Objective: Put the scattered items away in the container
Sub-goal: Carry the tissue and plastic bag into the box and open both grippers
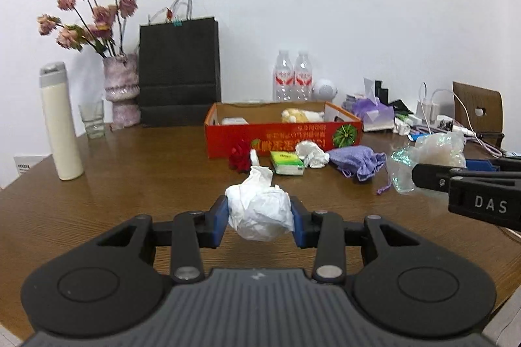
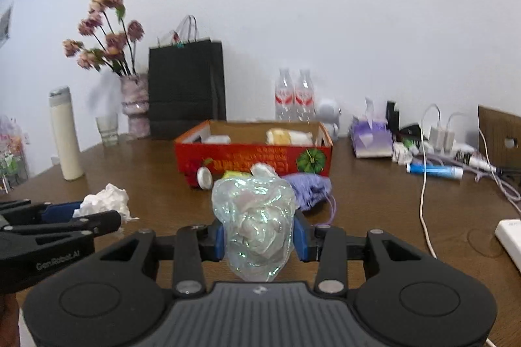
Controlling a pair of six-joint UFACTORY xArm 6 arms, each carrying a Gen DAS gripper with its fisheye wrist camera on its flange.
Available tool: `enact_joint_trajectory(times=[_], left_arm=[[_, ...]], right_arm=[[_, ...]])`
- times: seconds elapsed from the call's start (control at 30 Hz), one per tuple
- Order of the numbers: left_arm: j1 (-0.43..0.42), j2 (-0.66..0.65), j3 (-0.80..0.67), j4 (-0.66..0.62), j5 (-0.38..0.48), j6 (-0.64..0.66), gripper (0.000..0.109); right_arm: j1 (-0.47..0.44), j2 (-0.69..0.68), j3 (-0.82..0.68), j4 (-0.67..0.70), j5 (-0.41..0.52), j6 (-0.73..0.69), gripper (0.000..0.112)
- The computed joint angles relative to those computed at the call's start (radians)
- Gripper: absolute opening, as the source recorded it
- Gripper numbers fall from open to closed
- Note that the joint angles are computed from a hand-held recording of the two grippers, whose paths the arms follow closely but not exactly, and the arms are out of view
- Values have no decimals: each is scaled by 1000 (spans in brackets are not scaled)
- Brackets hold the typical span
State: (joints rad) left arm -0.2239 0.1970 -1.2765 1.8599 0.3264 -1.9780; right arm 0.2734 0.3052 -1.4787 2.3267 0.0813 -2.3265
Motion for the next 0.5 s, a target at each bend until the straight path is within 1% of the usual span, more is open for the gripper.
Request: enact_joint_trajectory(times=[0.03, 0.07, 0.1, 0.2, 0.27, 0.4, 0.5], left_arm=[[-2, -9, 8, 9, 8, -10, 40], [-4, -17, 15, 16, 17, -20, 40], [-6, -24, 20, 19, 26, -30, 40], [-3, -31, 18, 34, 29, -48, 40], [-4, -31, 14, 46, 38, -62, 40], [4, -3, -26, 36, 29, -47, 40], [17, 29, -75, 30, 13, -36, 40]], right_arm=[[-4, -14, 11, 71, 10, -82, 38], [-5, -24, 17, 114, 11, -135, 39], [-3, -33, 25, 130, 9, -155, 39], [0, -48, 41, 97, 21, -120, 39], [-1, -48, 39, 103, 28, -121, 39], [-6, -25, 0, 100, 26, -104, 39], [-7, 8, -46, 50, 15, -51, 39]])
